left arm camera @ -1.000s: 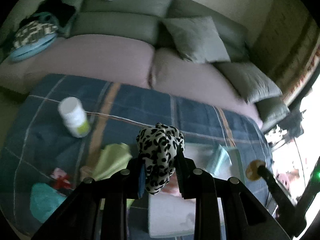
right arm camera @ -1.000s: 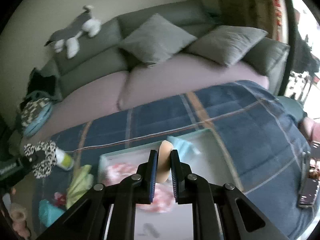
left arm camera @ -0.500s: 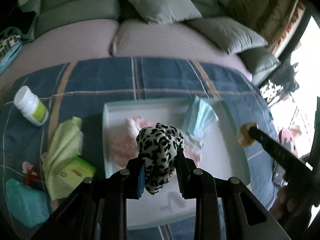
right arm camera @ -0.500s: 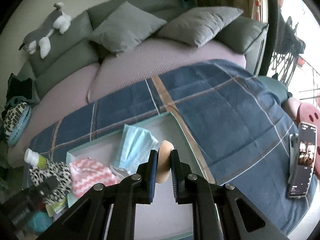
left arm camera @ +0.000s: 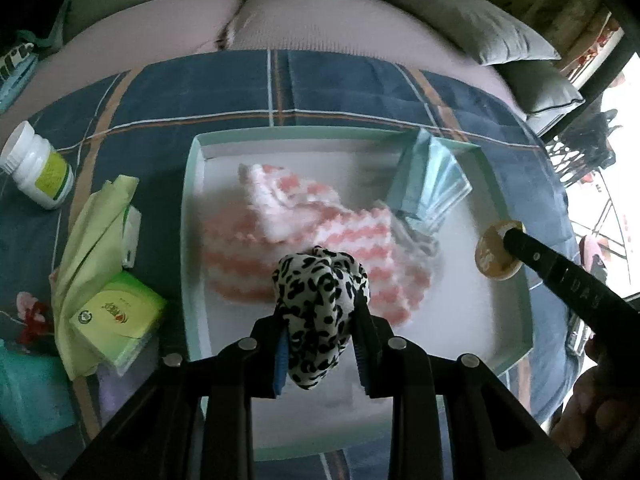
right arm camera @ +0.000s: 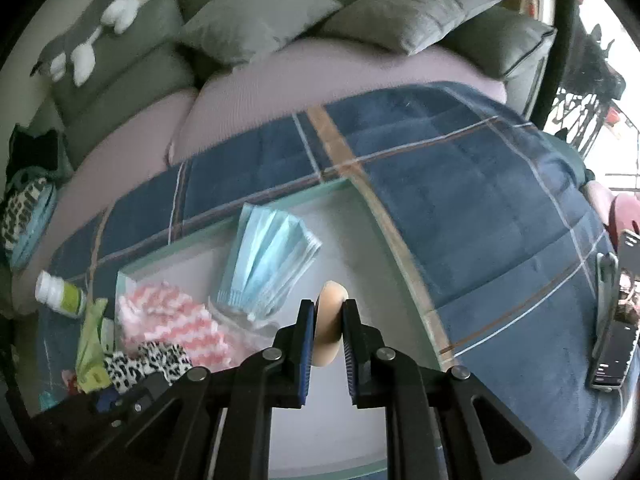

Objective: Organize soft objects
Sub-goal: 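Carry both items over the tray and open both tools to drop them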

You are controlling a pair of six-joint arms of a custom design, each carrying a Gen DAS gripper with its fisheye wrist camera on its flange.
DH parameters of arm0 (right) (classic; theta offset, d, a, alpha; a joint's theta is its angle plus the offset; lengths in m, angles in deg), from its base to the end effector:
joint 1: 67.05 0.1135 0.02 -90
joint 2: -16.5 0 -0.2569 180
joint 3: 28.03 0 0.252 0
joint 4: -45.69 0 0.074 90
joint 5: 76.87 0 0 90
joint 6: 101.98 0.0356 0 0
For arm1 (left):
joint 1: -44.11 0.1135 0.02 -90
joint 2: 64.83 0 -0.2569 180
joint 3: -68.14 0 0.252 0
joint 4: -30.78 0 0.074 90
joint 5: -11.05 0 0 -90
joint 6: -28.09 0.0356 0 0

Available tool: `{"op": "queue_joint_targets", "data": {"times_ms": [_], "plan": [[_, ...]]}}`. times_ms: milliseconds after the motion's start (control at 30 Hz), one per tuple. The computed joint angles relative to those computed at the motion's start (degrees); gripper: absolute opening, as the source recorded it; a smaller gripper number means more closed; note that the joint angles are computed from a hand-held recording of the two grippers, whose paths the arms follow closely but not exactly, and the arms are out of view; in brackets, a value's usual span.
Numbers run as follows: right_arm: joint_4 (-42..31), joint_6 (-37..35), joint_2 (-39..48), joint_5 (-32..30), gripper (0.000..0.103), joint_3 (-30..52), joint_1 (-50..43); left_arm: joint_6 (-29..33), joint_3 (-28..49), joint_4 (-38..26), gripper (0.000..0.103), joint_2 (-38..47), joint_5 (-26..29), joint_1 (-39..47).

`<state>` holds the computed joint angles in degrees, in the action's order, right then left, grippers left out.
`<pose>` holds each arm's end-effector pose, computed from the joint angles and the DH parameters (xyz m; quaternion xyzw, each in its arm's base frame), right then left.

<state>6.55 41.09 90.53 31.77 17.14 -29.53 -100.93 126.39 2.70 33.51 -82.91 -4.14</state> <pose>0.1738 0.1191 0.1390 0.1617 0.9556 0.0220 0.2454 0.1955 -0.2153 0.1037 0.0724 0.9787 -0.1060 0.1604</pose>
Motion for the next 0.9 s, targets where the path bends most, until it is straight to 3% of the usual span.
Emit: {"op": "queue_joint_targets", "data": {"times_ms": [67, 400, 800, 900], "plan": [[1.0, -0.6, 2.0, -1.1, 0.015, 0.4, -0.1, -0.2, 0.1, -0.1, 0.029, 0.7, 0.4, 0.2], [-1.5, 0.1, 3.1, -0.9, 0.018, 1.8, 0.3, -0.7, 0.1, -2.0, 0.064, -0.1, -1.8, -0.6], [-5.0, 1.0, 5.5, 1.4, 0.024, 5.3, 2.7, 0.3, -2.3, -4.3, 0.074, -9.1, -4.6, 2.4], [-5.5, 1.2, 6.3, 1.9, 0.034, 6.1, 3.5, 0.3, -4.0, -5.0, 0.082, -12.7, -6.1, 4.4]]}}
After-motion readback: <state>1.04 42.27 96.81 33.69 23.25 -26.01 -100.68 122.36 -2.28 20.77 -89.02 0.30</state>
